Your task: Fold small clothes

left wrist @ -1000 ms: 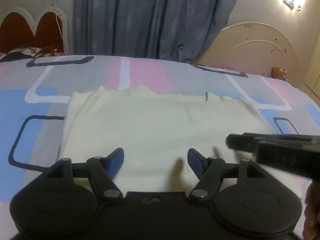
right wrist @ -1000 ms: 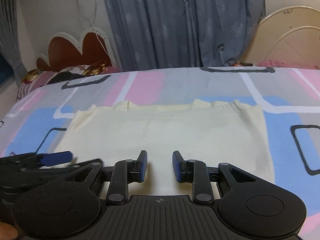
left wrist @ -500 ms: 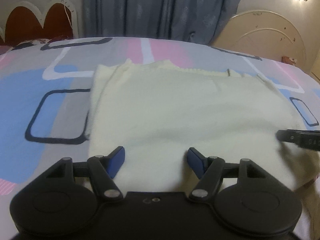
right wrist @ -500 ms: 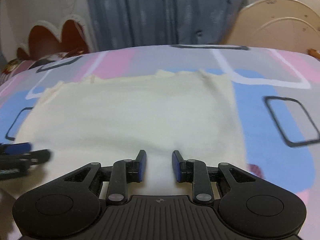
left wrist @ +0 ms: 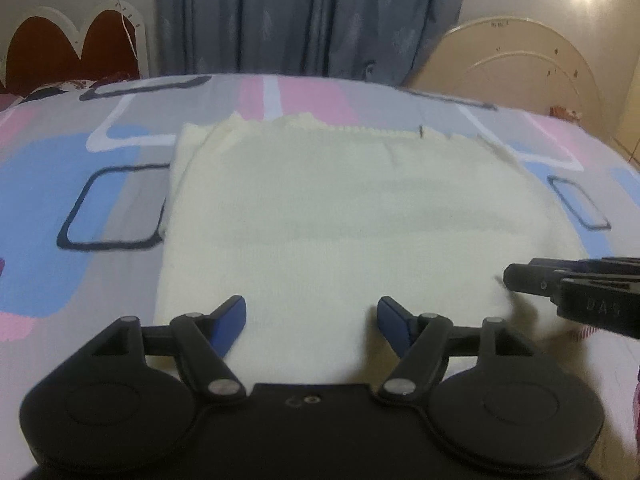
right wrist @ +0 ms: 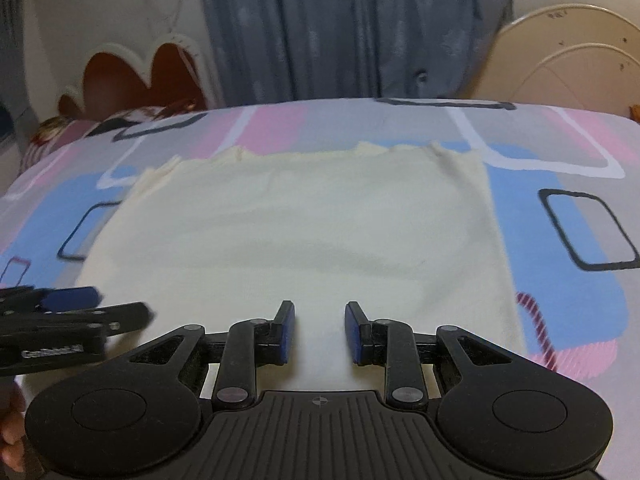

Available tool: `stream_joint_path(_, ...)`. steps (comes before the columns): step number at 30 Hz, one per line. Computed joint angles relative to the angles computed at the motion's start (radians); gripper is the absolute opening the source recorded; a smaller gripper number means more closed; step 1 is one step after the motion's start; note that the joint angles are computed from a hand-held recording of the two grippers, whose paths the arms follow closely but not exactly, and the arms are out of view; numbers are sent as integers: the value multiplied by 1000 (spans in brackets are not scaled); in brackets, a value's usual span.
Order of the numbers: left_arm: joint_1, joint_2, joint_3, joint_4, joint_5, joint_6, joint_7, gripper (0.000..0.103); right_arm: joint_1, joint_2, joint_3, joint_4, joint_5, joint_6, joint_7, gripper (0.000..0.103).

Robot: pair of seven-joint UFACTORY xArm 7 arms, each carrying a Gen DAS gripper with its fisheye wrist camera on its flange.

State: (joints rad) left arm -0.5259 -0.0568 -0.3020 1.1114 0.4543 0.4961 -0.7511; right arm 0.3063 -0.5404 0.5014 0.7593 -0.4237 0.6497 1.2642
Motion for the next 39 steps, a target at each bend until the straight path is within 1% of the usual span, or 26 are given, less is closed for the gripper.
stream_joint_path(2,0,-8,1,-18,-1,4,5,72,8,6,11,1,-2,25,-8,27)
stream_joint_path(5,8,-31,3,-54,-1,-19,20,73,23,-25,2,-36,9,47,1,27)
stream_joint_path(10,20,-49,-1,-74,-28,-28,56,74,35,-97,-10,-83,30,109,-8,27)
stream_joint_path(14,30,-50,-8,-78,-24,-31,55,75,34,-137,-8,-107,45,136,-11,27)
stream_joint_path(19,30,-44,-15,-67,-17,-14,41,74,15,-125,24,-91,37,160,5,27)
stream_joint_path(21,28,-46,-13,-63,-30,-5,42,74,14,-118,31,-84,31,168,10,30)
stream_joint_path(24,25,-50,-10,-57,-56,11,45,74,18,-110,30,-77,26,179,10,30)
stream_joint_path(26,26,-54,-7,-53,-73,20,47,75,25,-108,15,-71,34,180,5,30)
stream_joint_path(28,27,-62,-9,-52,-83,27,40,77,30,-118,0,-74,45,161,9,30)
stream_joint_path(29,28,-67,-9,-53,-88,29,36,78,28,-122,0,-72,46,155,13,30)
stream_joint_path(35,31,-87,-9,-47,-137,49,41,80,13,-101,15,-33,33,127,1,31)
stream_joint_path(39,40,-99,-10,-47,-161,62,27,81,1,-72,25,-6,22,98,1,31)
